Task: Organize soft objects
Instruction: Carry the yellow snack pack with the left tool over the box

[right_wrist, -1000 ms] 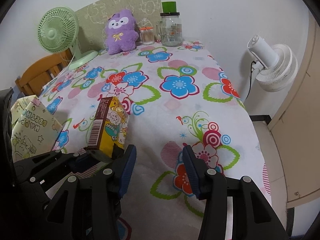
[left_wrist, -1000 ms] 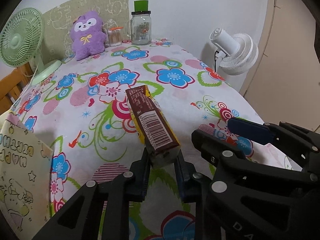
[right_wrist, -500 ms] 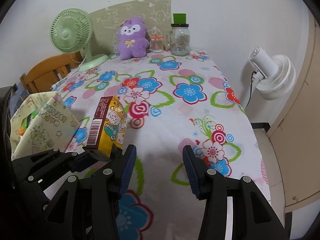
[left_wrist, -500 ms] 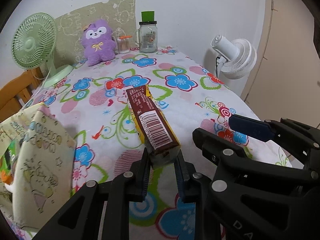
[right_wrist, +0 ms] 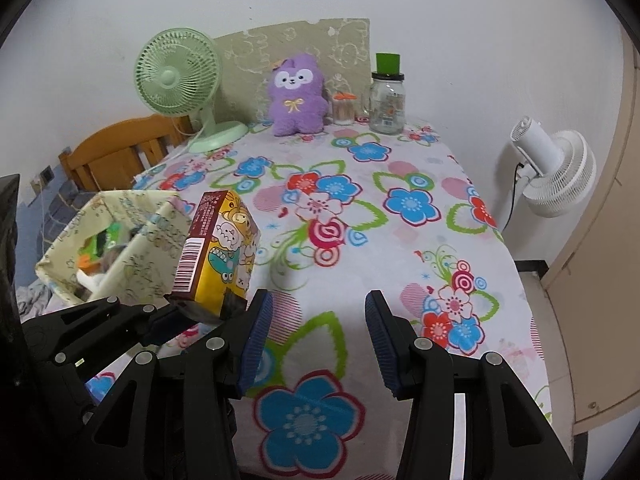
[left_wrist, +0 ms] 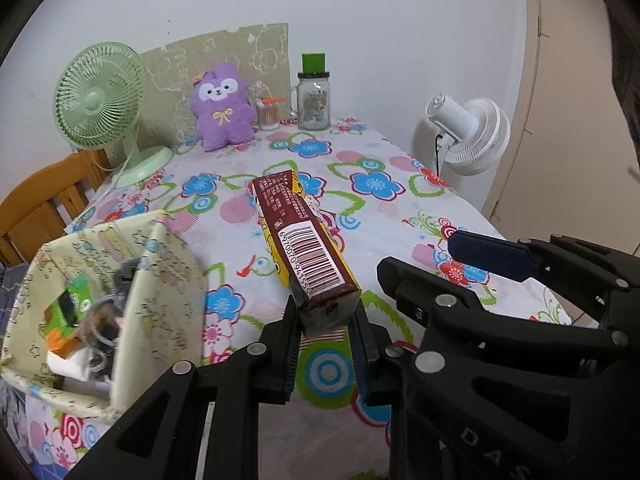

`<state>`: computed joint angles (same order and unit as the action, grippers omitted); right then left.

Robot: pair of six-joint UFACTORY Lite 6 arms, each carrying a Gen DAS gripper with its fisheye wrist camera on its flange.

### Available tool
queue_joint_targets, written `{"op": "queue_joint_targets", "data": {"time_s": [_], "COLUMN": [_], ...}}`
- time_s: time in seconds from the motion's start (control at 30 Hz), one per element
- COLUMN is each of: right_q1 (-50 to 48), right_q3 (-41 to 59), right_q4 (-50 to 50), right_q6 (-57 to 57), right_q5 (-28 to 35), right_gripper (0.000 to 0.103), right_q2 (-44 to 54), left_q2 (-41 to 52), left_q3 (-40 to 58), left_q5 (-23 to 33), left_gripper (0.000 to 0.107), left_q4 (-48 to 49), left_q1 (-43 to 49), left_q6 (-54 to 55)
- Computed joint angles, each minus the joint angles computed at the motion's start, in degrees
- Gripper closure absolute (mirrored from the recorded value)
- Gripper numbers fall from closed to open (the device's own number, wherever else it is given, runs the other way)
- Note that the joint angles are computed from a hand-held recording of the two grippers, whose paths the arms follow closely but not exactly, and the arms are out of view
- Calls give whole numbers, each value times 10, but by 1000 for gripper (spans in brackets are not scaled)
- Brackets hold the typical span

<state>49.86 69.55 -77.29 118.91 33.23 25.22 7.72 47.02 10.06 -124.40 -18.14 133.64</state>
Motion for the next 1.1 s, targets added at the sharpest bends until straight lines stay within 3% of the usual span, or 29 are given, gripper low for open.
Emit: {"op": "queue_joint_targets", "data": {"time_s": [0.17, 0.47, 1.1], "right_q1": [21, 49, 73], "right_q3": [37, 90, 336], "right_q4": [42, 66, 146], "right_q6": [-38, -62, -198], "right_q5": [27, 64, 119], "right_gripper": [40, 31, 27], "right_q2": [9, 18, 155], "left_q2": [-44, -105, -102], "left_q3": [-23, -40, -3], "left_q5": [11, 36, 118], "left_gripper": [85, 85, 85], "left_q4": [114, 263, 381], "left_q1": [28, 80, 214], "left_q6": [-96, -217, -274]}}
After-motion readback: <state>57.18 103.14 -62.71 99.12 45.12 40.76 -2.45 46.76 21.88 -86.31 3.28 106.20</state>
